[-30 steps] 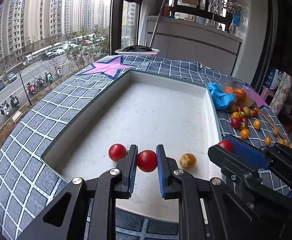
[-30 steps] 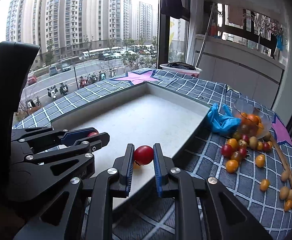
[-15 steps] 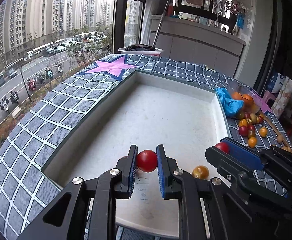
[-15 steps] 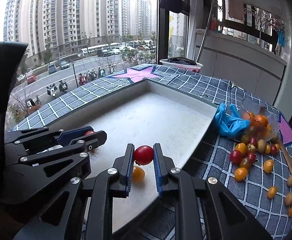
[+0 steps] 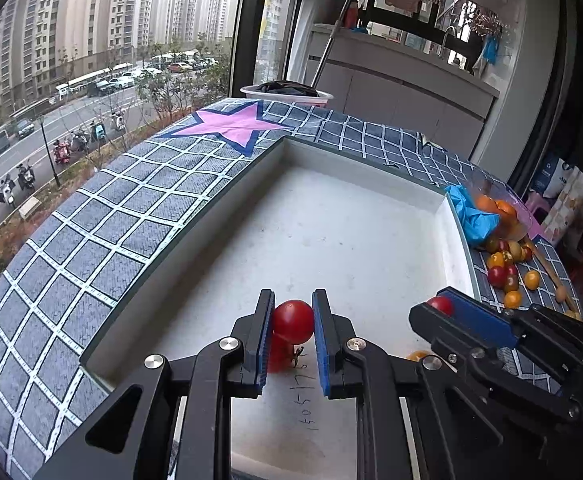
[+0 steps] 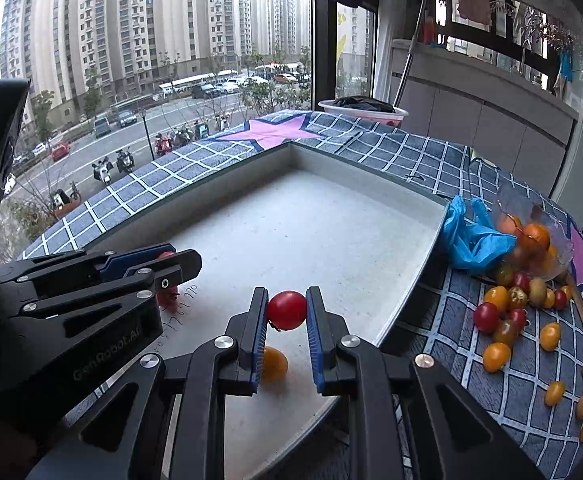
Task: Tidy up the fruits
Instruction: 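Lower the red tomatoes into the tray and open both tools, then move both open tools back over the tomatoes on the tablecloth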
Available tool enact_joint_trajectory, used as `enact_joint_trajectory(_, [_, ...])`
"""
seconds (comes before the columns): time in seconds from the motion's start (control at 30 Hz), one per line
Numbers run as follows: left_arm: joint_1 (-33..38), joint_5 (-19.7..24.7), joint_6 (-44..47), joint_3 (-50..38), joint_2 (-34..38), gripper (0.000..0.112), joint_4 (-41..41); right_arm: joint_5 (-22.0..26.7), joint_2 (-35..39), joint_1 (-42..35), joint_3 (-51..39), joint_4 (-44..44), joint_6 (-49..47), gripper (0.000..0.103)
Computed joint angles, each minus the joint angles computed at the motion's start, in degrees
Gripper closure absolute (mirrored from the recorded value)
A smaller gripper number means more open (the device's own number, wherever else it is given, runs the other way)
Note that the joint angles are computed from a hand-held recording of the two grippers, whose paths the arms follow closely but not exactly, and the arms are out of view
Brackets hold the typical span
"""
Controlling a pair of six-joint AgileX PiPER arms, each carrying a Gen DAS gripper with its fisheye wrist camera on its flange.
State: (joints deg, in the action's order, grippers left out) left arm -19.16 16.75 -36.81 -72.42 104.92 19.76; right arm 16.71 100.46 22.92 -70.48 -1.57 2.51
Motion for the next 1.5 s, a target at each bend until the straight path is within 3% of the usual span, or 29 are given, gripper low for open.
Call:
enact_joint_trajectory(0.2, [0.9,0.4,5.8,-1.1,0.8,0.092,-6.4,3.2,1.9,-0.9,-2.6,2.6,-1.5,0.082])
enact_joint_trajectory(0.47, [0.1,2.3,6.5,-3.6,2.6,0.092,-5.9,5.3,3.4,-1.0,-4.5,3.8,-2.9,0.078])
enact_joint_trajectory(0.53, [0.2,2.6,7.5,-4.1,3.0,0.067,-7.3,5.4,3.5,-0.7,-4.7,3.5,-3.1,0.071])
enact_joint_trajectory(0.57, [0.2,2.7,4.7,-3.9,2.7,0.046,-4.7,5.5,3.6,-0.2,-4.8,1.2,-1.0,0.070])
enact_joint_trajectory(0.6, [0.2,2.2,3.4,-3.4,2.3,0.040,-3.6,5.5,3.6,-0.1,-4.9,0.6,-0.6,0.065])
enact_joint_trajectory(0.77, [0.6,2.0,5.9,-3.2,2.1,0.040,-6.3,4.0,2.7,-0.4,-3.6,-1.5,2.6,0.062])
enact_joint_trajectory(0.9, [0.9,-0.1,1.4,-1.2,0.8,0.040,-2.8,0.7,0.7,-0.6,-0.8,-6.3,8.9,0.061])
enact_joint_trajectory(1.0, [0.7,0.1,-1.4,-0.3,0.2,0.040,-0.9,0.3,-0.1,-0.4,0.2,-8.8,11.8,0.050])
enact_joint_trajectory(1.07, [0.2,-0.4,-4.5,0.9,-0.8,0.040,2.0,-1.0,-1.5,-0.5,2.0,-9.5,12.3,0.049])
enact_joint_trajectory(1.23, [-3.0,-0.9,-14.3,3.5,-3.5,0.040,12.2,-4.9,-6.8,-0.7,8.9,-23.9,26.2,0.044])
enact_joint_trajectory(1.5, [-12.7,2.3,-16.3,3.0,-4.8,0.040,16.8,-5.7,-15.4,-7.0,18.7,-28.1,27.5,0.038])
